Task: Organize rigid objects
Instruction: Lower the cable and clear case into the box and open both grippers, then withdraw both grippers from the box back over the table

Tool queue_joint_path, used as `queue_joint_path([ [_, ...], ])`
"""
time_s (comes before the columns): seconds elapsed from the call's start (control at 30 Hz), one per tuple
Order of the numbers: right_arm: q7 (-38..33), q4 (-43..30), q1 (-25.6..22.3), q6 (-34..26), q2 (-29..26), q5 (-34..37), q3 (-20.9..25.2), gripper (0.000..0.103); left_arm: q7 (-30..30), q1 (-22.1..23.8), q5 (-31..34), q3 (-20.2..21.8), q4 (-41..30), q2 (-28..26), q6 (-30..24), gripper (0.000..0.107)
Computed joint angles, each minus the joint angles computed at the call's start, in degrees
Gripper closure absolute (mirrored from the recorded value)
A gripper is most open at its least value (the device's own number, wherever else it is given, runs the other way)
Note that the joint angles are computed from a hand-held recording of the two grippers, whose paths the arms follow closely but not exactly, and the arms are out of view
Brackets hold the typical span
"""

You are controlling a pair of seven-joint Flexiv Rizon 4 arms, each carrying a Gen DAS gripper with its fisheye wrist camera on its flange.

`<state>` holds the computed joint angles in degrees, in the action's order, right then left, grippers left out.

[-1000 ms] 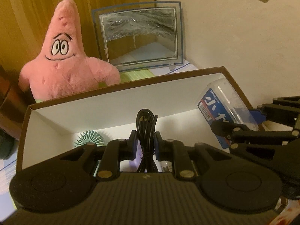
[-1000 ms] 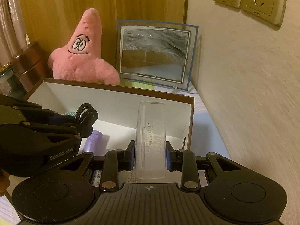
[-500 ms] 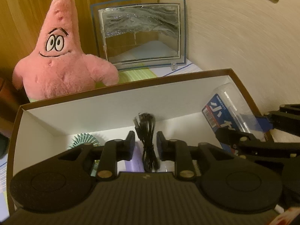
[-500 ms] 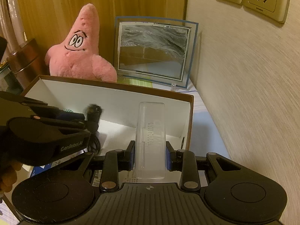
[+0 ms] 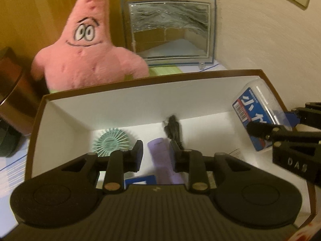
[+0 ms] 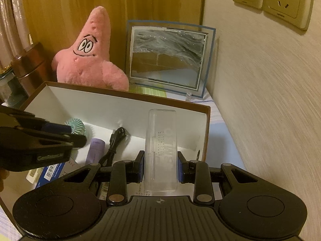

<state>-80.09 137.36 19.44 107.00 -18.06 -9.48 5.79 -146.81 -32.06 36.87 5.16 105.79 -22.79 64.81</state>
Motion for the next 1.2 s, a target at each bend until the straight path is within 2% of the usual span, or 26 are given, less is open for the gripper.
queue_joint_path([
  [0.1,-0.2,-0.3,0.0,0.3,-0.3,-0.2,0.3,0.072,-0.9,0.2,0.0,0.3,1.4,1.2,0.1,0.081],
  [0.17,-0.2,-0.5,-2.3,1.5,-1.0,-1.5,2.4,0.072,-1.8,0.3,0.4,0.4,2.2,1.9,0.1,0.081],
  [0.23,0.1,-0.7,-5.2,4.2,-2.2,-3.3,5.0,0.072,-2.6,0.6,0.8,0.3,2.8,2.6,0.0,0.081],
  [0.37,2.3,-0.5,-5.8,9.2,-3.4,-3.4,5.6,0.068,-4.6,0.9,2.2,0.0,4.0,4.3,-0.3,0.077],
  [0.4,3.1,-0.4,-6.4,9.3,-3.3,-4.1,6.0,0.066,-5.0,1.0,2.5,-0.2,4.3,4.8,-0.5,0.076],
  [0.47,3.9,0.4,-6.4,9.6,-2.7,-4.7,5.8,0.052,-5.5,1.2,3.4,-0.7,4.8,5.7,-0.9,0.076],
  [0.57,5.2,2.0,-8.2,9.8,-1.5,-7.5,6.7,0.046,-6.5,1.5,4.7,-1.6,5.8,7.1,-1.5,0.070],
  [0.87,9.3,5.5,-10.9,9.1,1.0,-12.9,7.7,0.042,-8.9,3.3,5.7,-4.5,9.3,11.1,-2.0,0.066],
  [0.97,10.3,6.6,-11.5,8.8,2.1,-14.2,7.9,0.041,-10.2,3.7,6.4,-5.3,10.3,12.5,-2.7,0.062],
  [1.2,13.1,9.1,-12.5,8.6,4.9,-16.8,8.1,0.040,-12.6,4.6,7.5,-7.8,12.0,15.9,-5.1,0.062],
])
